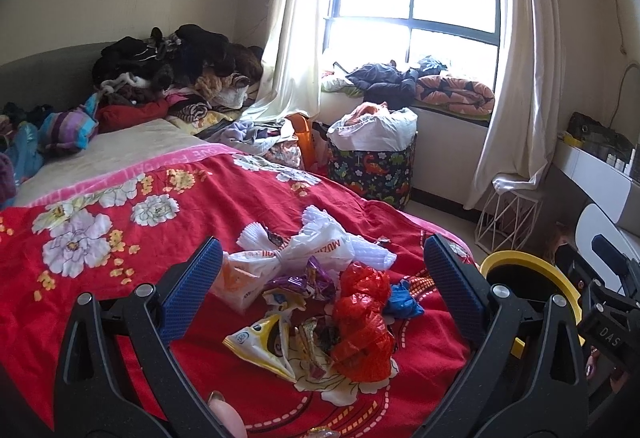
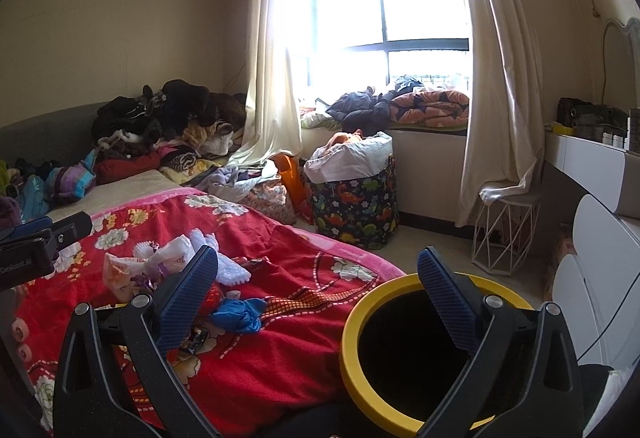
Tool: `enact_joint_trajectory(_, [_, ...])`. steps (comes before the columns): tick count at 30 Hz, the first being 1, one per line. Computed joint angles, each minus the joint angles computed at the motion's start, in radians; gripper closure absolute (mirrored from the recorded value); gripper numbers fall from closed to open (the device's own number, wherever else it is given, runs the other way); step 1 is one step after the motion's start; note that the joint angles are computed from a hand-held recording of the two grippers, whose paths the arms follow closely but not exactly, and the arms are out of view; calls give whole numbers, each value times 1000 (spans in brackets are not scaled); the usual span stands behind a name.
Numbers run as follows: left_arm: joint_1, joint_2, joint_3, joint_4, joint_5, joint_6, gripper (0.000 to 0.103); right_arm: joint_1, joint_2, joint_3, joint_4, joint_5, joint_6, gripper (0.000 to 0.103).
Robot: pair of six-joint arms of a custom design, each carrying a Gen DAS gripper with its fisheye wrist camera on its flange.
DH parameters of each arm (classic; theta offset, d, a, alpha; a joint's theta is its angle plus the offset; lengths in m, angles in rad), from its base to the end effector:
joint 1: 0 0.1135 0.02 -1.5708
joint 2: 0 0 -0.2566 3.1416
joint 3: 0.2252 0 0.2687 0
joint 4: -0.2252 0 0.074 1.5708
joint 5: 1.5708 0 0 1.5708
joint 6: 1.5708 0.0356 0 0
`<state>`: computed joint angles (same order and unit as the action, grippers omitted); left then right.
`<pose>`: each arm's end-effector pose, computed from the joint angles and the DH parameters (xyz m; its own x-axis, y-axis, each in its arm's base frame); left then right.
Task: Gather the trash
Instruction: 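Reach the right tool to the red plastic bag and close on it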
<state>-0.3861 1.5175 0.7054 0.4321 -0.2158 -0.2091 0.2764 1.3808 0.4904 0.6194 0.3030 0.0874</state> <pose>0.3096 -0.1176 0.1806 -0.3742 -0.0667 -0.9249 0.1083 0.9874 -0.1151 0.2790 0.0681 0.1707 -0.2551 0.0142 -0.9668 0.0386 0.9992 0.0045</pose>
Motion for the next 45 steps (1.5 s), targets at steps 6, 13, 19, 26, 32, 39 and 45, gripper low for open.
enact_joint_trajectory(6, [43,3,17,-20,-1,-11,10,46,68,88,-32,-46,-19,6])
enact_joint_trajectory(13, [88,24,36,-23,-8,-10,10,99,160,222,-114,-99,-11,6])
enact_joint_trajectory(19, [155,58,73,-36,27,-9,10,134,257,332,-179,-137,-17,6])
enact_joint_trajectory(26, [234,173,182,-76,125,-1,10,126,377,489,-305,-186,-21,6])
enact_joint_trajectory(32, [275,328,336,-189,201,20,10,82,520,680,-497,-250,-5,6])
enact_joint_trajectory(39, [301,493,477,-294,284,21,10,63,660,845,-666,-308,-37,6])
enact_joint_trajectory(45, [328,570,543,-314,370,-13,10,68,754,960,-756,-331,-60,21])
